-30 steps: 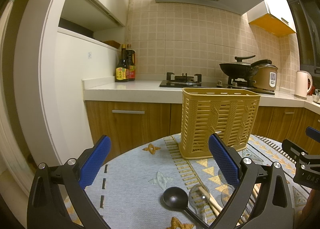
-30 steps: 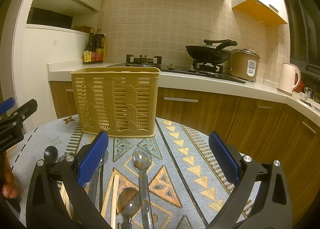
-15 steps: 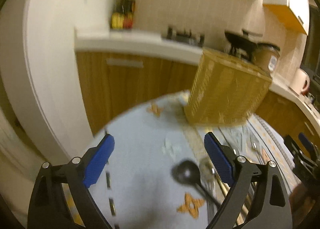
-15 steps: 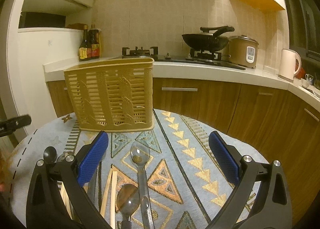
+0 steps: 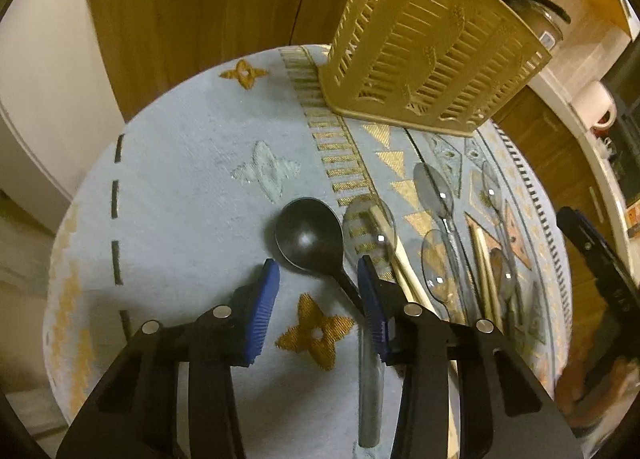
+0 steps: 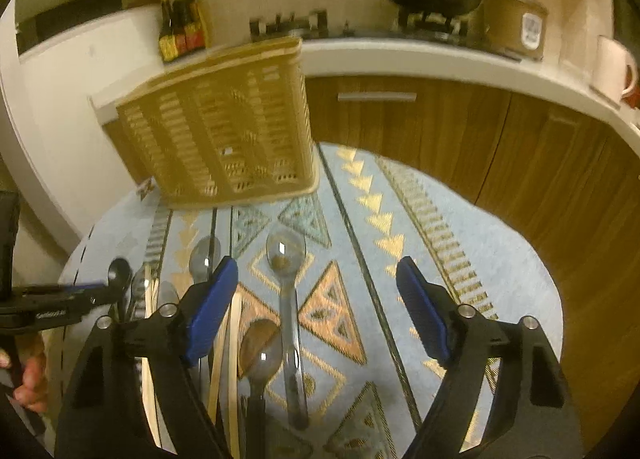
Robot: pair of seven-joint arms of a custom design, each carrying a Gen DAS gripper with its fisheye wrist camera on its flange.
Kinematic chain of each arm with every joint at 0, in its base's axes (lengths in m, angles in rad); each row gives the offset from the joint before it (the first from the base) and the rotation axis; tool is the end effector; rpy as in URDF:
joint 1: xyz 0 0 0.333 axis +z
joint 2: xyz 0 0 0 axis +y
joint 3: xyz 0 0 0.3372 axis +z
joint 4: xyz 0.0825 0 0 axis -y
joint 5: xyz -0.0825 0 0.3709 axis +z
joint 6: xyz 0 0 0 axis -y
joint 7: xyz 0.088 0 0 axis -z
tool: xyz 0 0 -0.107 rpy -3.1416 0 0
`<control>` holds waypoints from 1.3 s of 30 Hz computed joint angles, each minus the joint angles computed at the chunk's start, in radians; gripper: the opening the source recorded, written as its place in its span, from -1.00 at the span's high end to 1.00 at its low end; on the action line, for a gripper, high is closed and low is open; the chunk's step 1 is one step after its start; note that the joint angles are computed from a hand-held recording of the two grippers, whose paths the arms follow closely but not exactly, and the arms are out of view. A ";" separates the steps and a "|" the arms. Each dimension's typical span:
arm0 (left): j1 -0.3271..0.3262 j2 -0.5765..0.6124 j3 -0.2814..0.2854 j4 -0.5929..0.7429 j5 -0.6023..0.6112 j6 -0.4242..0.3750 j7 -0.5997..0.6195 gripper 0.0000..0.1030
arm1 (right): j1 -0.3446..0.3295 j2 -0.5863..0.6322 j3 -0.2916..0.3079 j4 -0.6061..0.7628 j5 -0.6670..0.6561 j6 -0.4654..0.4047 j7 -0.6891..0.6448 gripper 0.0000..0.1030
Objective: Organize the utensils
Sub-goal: 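Lower the left gripper onto the black spoon handle and close, then lift the black spoon with the left gripper while the right gripper grasps a clear spoon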
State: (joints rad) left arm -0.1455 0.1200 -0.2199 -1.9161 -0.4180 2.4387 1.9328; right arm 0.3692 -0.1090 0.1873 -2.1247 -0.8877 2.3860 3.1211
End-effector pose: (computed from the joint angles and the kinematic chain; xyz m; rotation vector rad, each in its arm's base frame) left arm 0.5744 -0.2149 0.5031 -1.5919 2.5491 -0.8172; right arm 0.4591 0.2810 0.5263 -1.3487 2.1101 -0.8164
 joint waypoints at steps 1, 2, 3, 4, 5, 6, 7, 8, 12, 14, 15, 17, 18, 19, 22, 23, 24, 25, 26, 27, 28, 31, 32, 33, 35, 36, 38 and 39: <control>-0.004 0.004 0.001 0.006 0.016 0.001 -0.011 0.26 | 0.001 0.001 -0.007 -0.001 0.035 0.013 -0.034 -0.48; -0.008 0.003 0.001 0.000 0.033 0.012 -0.020 0.32 | 0.001 0.001 -0.019 -0.003 0.090 0.034 -0.082 -0.47; -0.011 0.010 0.004 0.019 0.061 0.002 -0.034 0.35 | -0.002 -0.001 -0.027 -0.008 0.134 0.049 -0.116 -0.43; -0.013 0.010 0.004 0.017 0.079 0.009 -0.038 0.40 | -0.005 -0.006 -0.035 -0.014 0.181 0.065 -0.150 -0.40; -0.014 0.012 0.004 0.022 0.090 0.006 -0.040 0.43 | -0.010 -0.010 -0.046 -0.024 0.239 0.092 -0.192 -0.33; -0.015 0.013 0.004 0.026 0.103 0.004 -0.040 0.45 | -0.016 -0.013 -0.058 -0.033 0.300 0.119 -0.238 -0.25; -0.015 0.014 0.004 0.029 0.115 0.004 -0.038 0.48 | -0.021 -0.013 -0.064 -0.037 0.352 0.135 -0.281 -0.21; -0.015 0.016 0.004 0.032 0.123 0.002 -0.036 0.54 | -0.024 -0.008 -0.075 -0.037 0.423 0.150 -0.340 -0.14; -0.005 0.023 0.003 0.051 0.126 -0.022 0.004 0.64 | -0.031 0.045 -0.087 0.013 0.624 0.147 -0.557 -0.06; 0.001 0.032 0.003 0.068 0.121 -0.043 0.031 0.71 | -0.030 0.077 -0.088 0.049 0.704 0.127 -0.654 0.16; 0.008 0.039 0.003 0.085 0.111 -0.067 0.050 0.72 | -0.030 0.094 -0.087 0.068 0.733 0.115 -0.688 0.26; 0.015 0.055 0.002 0.113 0.095 -0.101 0.070 0.77 | -0.031 0.131 -0.087 0.111 0.780 0.078 -0.738 0.27; 0.022 0.064 0.003 0.132 0.084 -0.128 0.081 0.77 | -0.030 0.147 -0.088 0.131 0.788 0.057 -0.748 0.27; 0.028 0.067 0.003 0.141 0.076 -0.146 0.092 0.79 | -0.029 0.163 -0.089 0.151 0.789 0.037 -0.754 0.27; 0.034 0.076 0.006 0.163 0.082 -0.177 0.114 0.79 | -0.022 0.198 -0.092 0.195 0.787 -0.007 -0.763 0.28; 0.034 0.075 0.007 0.165 0.089 -0.183 0.121 0.79 | -0.018 0.213 -0.092 0.220 0.781 -0.038 -0.769 0.28; 0.029 0.081 0.007 0.175 0.108 -0.193 0.120 0.78 | -0.015 0.219 -0.093 0.236 0.779 -0.062 -0.776 0.28; 0.028 0.084 0.008 0.185 0.121 -0.206 0.122 0.78 | -0.011 0.232 -0.093 0.256 0.775 -0.083 -0.781 0.28; 0.027 0.085 0.008 0.189 0.130 -0.216 0.129 0.77 | -0.006 0.246 -0.093 0.280 0.765 -0.114 -0.787 0.28; 0.025 0.089 0.008 0.200 0.147 -0.231 0.139 0.75 | 0.000 0.260 -0.093 0.303 0.756 -0.143 -0.793 0.28; 0.022 0.093 0.007 0.210 0.161 -0.245 0.146 0.71 | 0.006 0.276 -0.094 0.330 0.750 -0.174 -0.801 0.29; 0.012 0.106 0.008 0.244 0.211 -0.291 0.156 0.69 | 0.025 0.320 -0.097 0.403 0.724 -0.260 -0.808 0.52; 0.009 0.110 0.009 0.254 0.224 -0.303 0.160 0.69 | 0.029 0.334 -0.098 0.423 0.724 -0.275 -0.809 0.65; 0.006 0.113 0.009 0.260 0.240 -0.311 0.168 0.69 | 0.034 0.343 -0.100 0.438 0.722 -0.290 -0.809 0.76; -0.006 0.113 0.013 0.261 0.288 -0.297 0.166 0.84 | 0.039 0.356 -0.101 0.445 0.729 -0.283 -0.808 0.78; -0.009 0.111 0.014 0.259 0.302 -0.290 0.166 0.91 | 0.040 0.358 -0.102 0.444 0.736 -0.273 -0.808 0.79; -0.006 0.113 0.011 0.260 0.288 -0.284 0.163 0.91 | 0.043 0.353 -0.105 0.429 0.738 -0.247 -0.802 0.80; 0.002 0.111 0.009 0.256 0.265 -0.278 0.168 0.91 | 0.044 0.344 -0.106 0.412 0.740 -0.221 -0.791 0.80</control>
State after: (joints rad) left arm -0.1439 0.2305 -0.2108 -1.6597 -0.1528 2.1607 2.1005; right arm 0.4133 0.2351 0.0817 -1.7124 -0.1480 2.1650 2.3297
